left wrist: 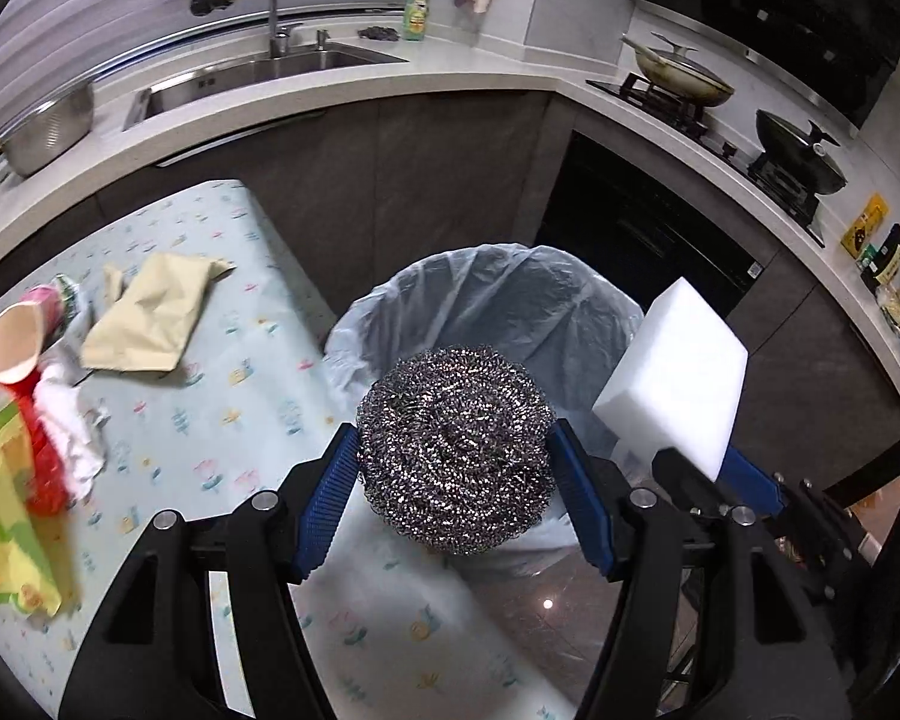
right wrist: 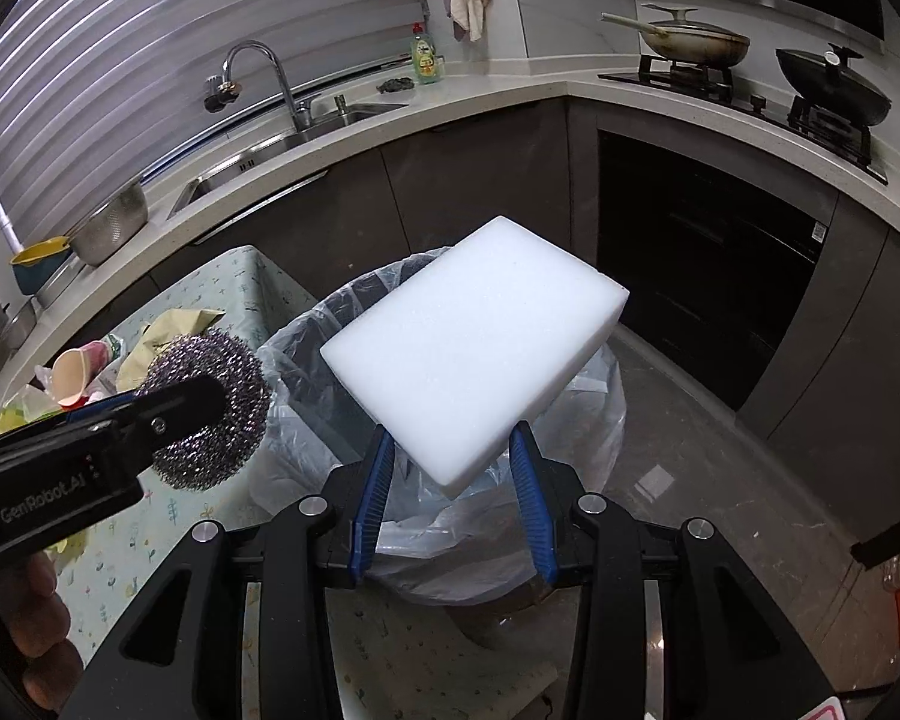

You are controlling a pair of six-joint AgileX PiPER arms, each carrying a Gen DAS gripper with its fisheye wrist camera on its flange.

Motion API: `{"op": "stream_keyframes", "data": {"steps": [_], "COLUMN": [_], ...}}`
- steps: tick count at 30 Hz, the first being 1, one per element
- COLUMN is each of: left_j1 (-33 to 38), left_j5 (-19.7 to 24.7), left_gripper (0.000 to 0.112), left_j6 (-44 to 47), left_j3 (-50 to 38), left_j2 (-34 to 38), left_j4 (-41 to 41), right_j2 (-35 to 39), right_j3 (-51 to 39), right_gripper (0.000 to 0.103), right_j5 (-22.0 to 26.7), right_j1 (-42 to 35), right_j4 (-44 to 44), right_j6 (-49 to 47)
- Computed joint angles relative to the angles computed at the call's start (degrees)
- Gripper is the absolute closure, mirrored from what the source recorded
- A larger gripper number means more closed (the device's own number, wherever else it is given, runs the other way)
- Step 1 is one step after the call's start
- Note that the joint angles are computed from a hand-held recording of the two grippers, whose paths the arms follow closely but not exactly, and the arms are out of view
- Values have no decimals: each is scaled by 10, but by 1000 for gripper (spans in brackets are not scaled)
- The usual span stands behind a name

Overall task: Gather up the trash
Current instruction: 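Carry both over the bin and open both tools to drop them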

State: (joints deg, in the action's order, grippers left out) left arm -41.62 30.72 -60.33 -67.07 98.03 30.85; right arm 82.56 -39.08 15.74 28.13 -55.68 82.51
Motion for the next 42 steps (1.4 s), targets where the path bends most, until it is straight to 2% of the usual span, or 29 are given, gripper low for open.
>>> {"op": "stream_keyframes", "data": {"steps": [4, 10, 13, 21, 22, 24, 35, 42], "left_j1": [13, 13, 14, 38, 41, 46, 61, 71], "left_j5": [-26, -39, -29, -17, -14, -11, 27, 53], "left_gripper": [46, 36, 32, 31, 31, 31, 31, 31], "left_j6": [32, -17, -35, -97, -107, -119, -191, -229], "left_j3": [-23, -21, -17, 30, 37, 49, 114, 169], "left_j2": [30, 31, 24, -17, -23, -35, -107, -164], "left_j4": [-30, 14, 32, 64, 70, 76, 134, 155], "right_j2": [10, 25, 34, 64, 72, 83, 66, 56], "right_j3": [-5, -12, -23, -68, -76, -88, -108, -128], "right_gripper": [64, 64, 64, 61, 59, 46, 36, 33], "right_j5": [0, -7, -10, -6, -6, 5, 45, 73], "right_j1": [-6, -13, -15, -4, -1, 8, 81, 139], "right_j4": [-2, -6, -7, -15, -12, -22, -29, -22], "right_j6": [4, 5, 1, -4, -10, 1, 21, 18]}}
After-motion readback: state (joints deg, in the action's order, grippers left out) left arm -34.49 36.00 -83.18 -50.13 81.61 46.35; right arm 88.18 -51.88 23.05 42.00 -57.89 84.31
